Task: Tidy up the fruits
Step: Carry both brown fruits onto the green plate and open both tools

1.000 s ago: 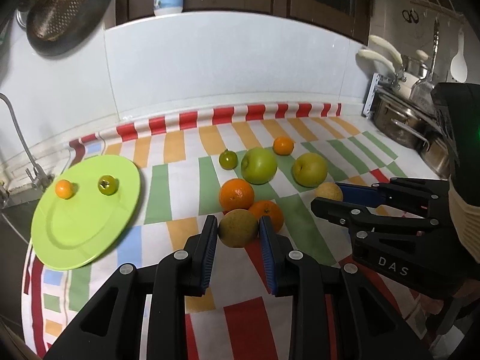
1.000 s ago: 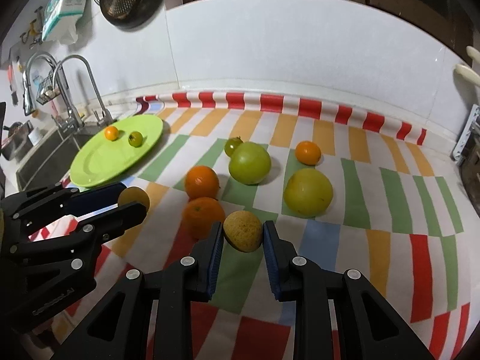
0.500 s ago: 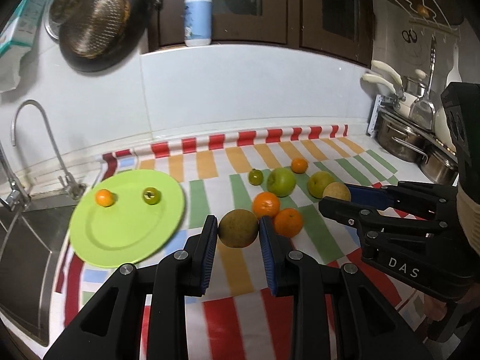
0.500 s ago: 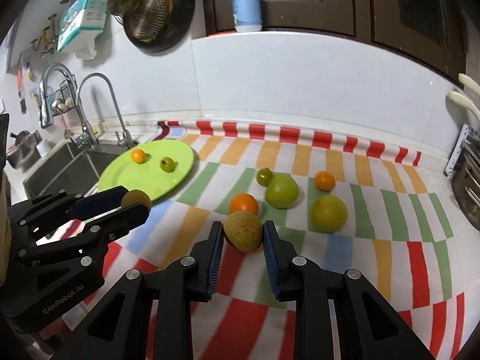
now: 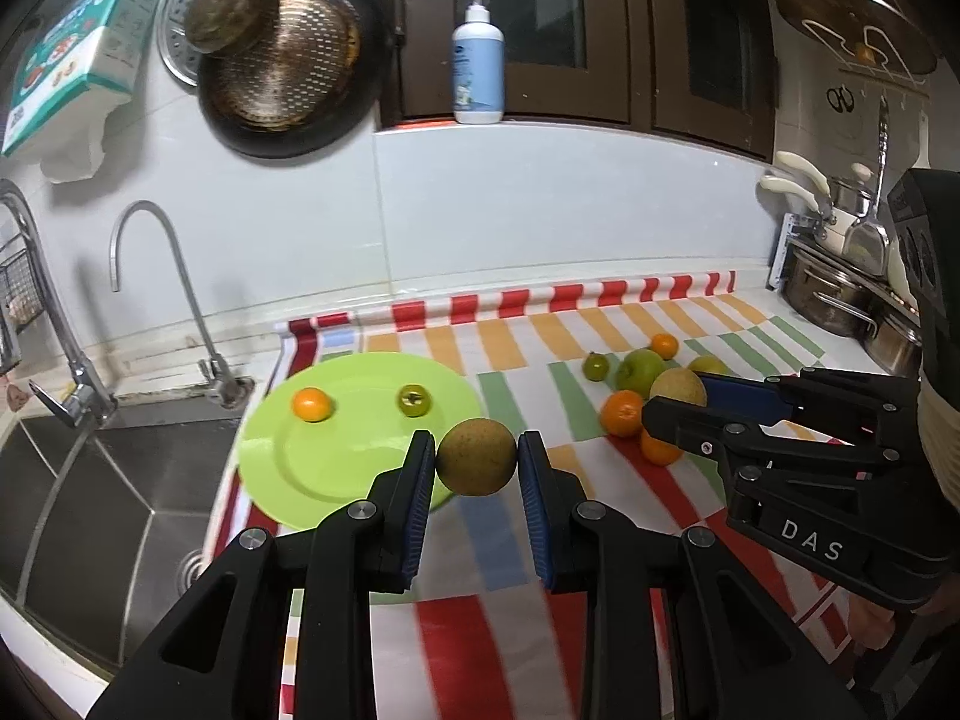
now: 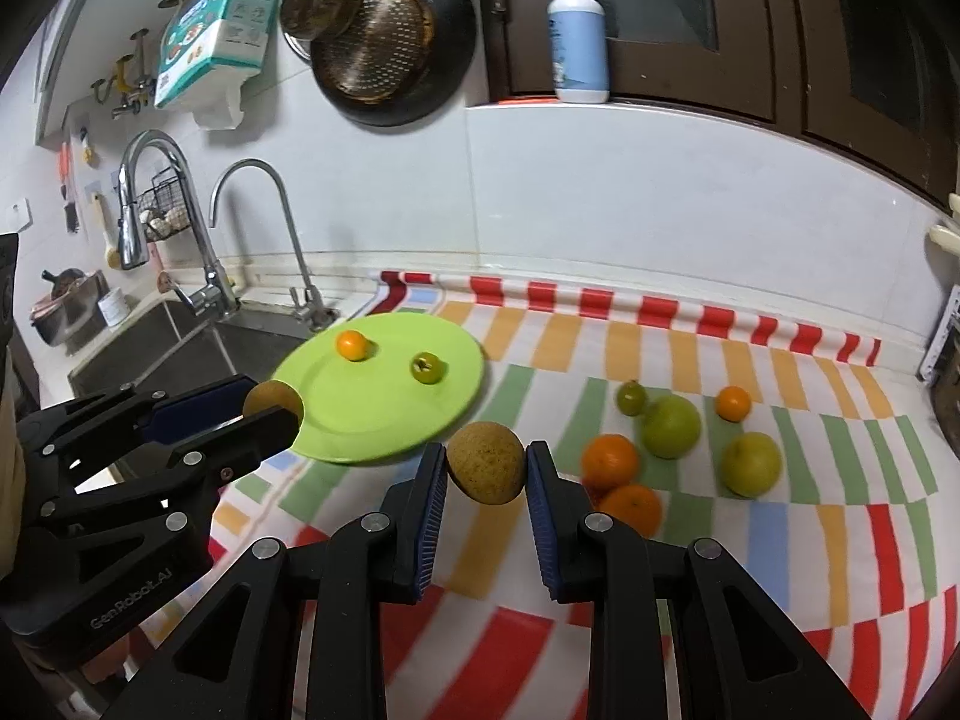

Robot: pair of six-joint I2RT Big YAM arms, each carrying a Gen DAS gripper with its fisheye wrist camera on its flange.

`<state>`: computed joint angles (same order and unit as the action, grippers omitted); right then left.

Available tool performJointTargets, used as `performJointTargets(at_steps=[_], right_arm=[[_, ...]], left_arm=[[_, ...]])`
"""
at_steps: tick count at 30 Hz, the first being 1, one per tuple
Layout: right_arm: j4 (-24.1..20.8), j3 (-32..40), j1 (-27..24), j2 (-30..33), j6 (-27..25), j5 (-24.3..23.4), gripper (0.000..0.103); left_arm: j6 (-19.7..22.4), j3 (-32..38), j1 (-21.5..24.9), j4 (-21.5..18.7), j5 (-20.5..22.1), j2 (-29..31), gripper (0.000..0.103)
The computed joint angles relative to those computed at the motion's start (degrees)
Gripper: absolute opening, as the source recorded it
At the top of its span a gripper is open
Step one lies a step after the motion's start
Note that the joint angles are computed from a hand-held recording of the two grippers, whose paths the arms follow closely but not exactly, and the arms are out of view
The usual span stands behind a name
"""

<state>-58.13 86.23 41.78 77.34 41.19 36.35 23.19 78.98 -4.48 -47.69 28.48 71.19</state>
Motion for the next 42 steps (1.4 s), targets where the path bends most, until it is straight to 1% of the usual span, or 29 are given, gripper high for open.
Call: performJointTargets(at_steps=[3,10,16,22,30,36,42], right_arm=[[0.2,1.9,0.6,1.8,0.0,0.4,0.028],[1.0,7.2,0.7,6.6,-1.6,0.8,0.028],[1.2,11.5,0.1,10.5,-3.1,0.9,0.028],[1.5,15.6,-1.4,14.1,-4.7,0.3,0.028],[1.3,19.9,-4.1,18.9,-6.1,-3.1,0.028],[-0.1,22.2,-6.3,22.5,-6.0,-7.2,0.028],[-1.1,24.2,-7.4,25.3,-6.3,-9.3,0.028]], left_arm=[[1.0,0.9,1.9,-0.1,1.2,0.8,0.029],[2.5,3.4,4.5,0.1,2.8,3.5,0.029],[3.4,6.0,5.9,0.7,3.5,6.8,0.029],[3.5,9.8,6.5,1.0,3.9,11.2,0.029],[5.0,14.8,5.8,-0.4,2.9,17.3,0.029],[5.9,18.1,5.2,-2.6,1.2,21.8,0.029],[6.7,20.9,4.7,-4.5,0.3,25.5,0.029]])
